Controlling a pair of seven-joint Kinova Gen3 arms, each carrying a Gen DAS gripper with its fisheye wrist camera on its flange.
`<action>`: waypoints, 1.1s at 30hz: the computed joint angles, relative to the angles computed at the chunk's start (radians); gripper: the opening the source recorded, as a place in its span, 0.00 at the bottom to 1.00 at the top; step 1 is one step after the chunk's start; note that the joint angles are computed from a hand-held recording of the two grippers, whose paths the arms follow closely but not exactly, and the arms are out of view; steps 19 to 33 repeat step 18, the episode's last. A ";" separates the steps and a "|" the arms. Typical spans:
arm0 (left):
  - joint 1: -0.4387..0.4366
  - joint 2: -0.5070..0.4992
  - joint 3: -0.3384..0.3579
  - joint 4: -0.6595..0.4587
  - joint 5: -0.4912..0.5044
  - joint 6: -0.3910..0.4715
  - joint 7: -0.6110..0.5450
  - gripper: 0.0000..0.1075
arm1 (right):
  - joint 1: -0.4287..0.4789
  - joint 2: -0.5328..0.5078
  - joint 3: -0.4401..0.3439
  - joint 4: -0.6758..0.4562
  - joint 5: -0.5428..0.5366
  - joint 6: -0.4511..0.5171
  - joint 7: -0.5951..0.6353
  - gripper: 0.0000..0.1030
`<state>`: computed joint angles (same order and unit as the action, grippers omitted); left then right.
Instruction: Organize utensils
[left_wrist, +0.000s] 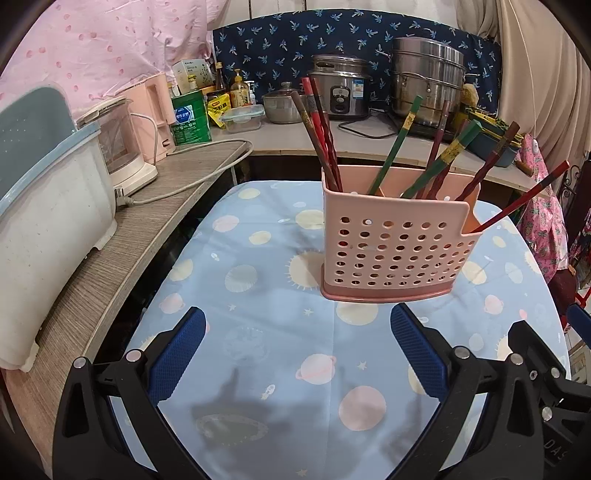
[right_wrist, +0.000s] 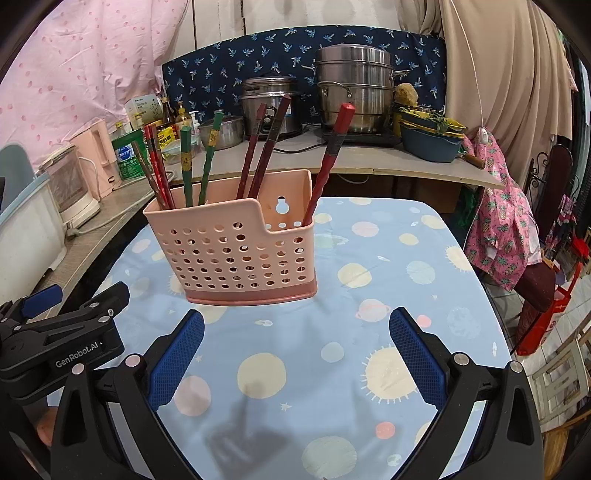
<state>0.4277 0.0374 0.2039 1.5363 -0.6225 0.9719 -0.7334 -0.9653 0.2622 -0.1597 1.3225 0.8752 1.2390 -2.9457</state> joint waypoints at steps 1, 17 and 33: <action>0.001 0.001 0.001 0.000 -0.003 0.001 0.001 0.89 | 0.000 0.000 0.000 0.000 0.000 0.000 0.000 0.94; 0.001 -0.004 0.003 -0.003 -0.004 0.013 -0.020 0.89 | -0.006 0.005 0.004 -0.007 0.002 0.002 0.000 0.94; 0.001 -0.006 0.004 -0.001 -0.004 0.011 -0.022 0.89 | -0.007 0.005 0.004 -0.008 0.002 0.002 0.000 0.94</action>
